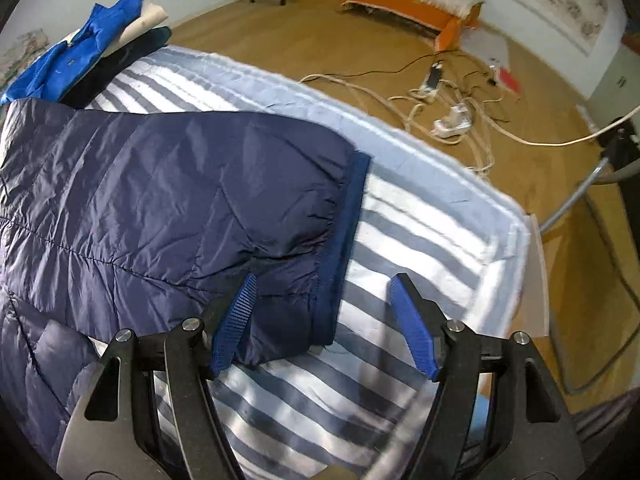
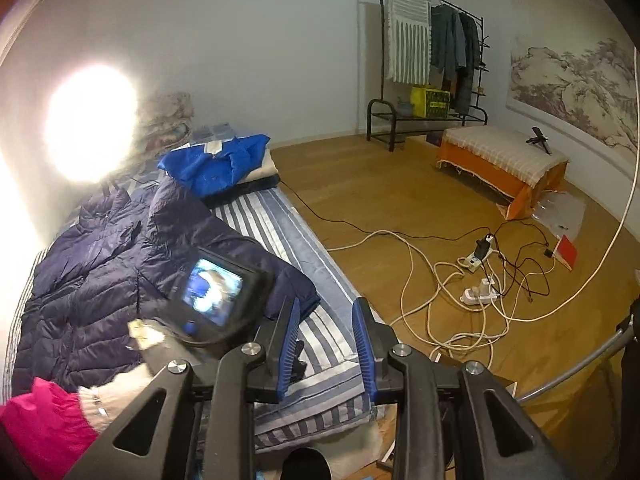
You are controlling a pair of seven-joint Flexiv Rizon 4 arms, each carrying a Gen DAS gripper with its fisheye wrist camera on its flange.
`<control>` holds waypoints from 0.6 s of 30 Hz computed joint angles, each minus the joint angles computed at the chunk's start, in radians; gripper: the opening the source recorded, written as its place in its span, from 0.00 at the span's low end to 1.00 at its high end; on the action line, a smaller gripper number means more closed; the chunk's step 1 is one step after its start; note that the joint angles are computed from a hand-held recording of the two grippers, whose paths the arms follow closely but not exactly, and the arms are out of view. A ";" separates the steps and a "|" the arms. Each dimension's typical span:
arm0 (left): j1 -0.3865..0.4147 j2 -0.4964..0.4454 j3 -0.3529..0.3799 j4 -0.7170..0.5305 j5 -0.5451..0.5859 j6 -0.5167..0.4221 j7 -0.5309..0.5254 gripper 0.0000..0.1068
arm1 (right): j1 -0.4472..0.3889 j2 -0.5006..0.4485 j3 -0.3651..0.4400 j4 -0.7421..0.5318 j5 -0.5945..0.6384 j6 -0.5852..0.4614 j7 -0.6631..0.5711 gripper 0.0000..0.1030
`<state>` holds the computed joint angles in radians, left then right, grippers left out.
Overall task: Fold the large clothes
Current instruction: 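Move the left tool to the other sleeve cuff and grasp it, then fold the held sleeve across the jacket body, then open the left tool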
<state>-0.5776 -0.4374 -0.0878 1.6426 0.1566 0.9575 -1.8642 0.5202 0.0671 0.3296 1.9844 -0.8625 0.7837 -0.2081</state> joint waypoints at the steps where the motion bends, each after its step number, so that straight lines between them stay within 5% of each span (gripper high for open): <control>1: -0.001 -0.003 0.005 0.000 0.000 0.003 -0.014 0.59 | 0.001 -0.002 0.000 -0.002 0.000 0.007 -0.002 0.27; 5: 0.029 0.007 -0.005 0.024 -0.034 0.032 -0.024 0.12 | 0.001 -0.011 -0.005 -0.009 -0.008 0.031 -0.009 0.27; 6: 0.050 0.013 -0.020 0.042 -0.071 0.050 -0.007 0.09 | 0.001 -0.013 -0.006 -0.011 -0.006 0.039 -0.009 0.27; 12: 0.160 0.125 -0.094 0.226 -0.310 0.243 0.079 0.04 | 0.004 -0.030 -0.009 -0.023 -0.021 0.085 -0.003 0.27; 18: 0.255 0.329 -0.101 0.409 -0.577 0.362 0.282 0.04 | 0.043 -0.087 -0.015 -0.074 0.011 0.112 -0.059 0.27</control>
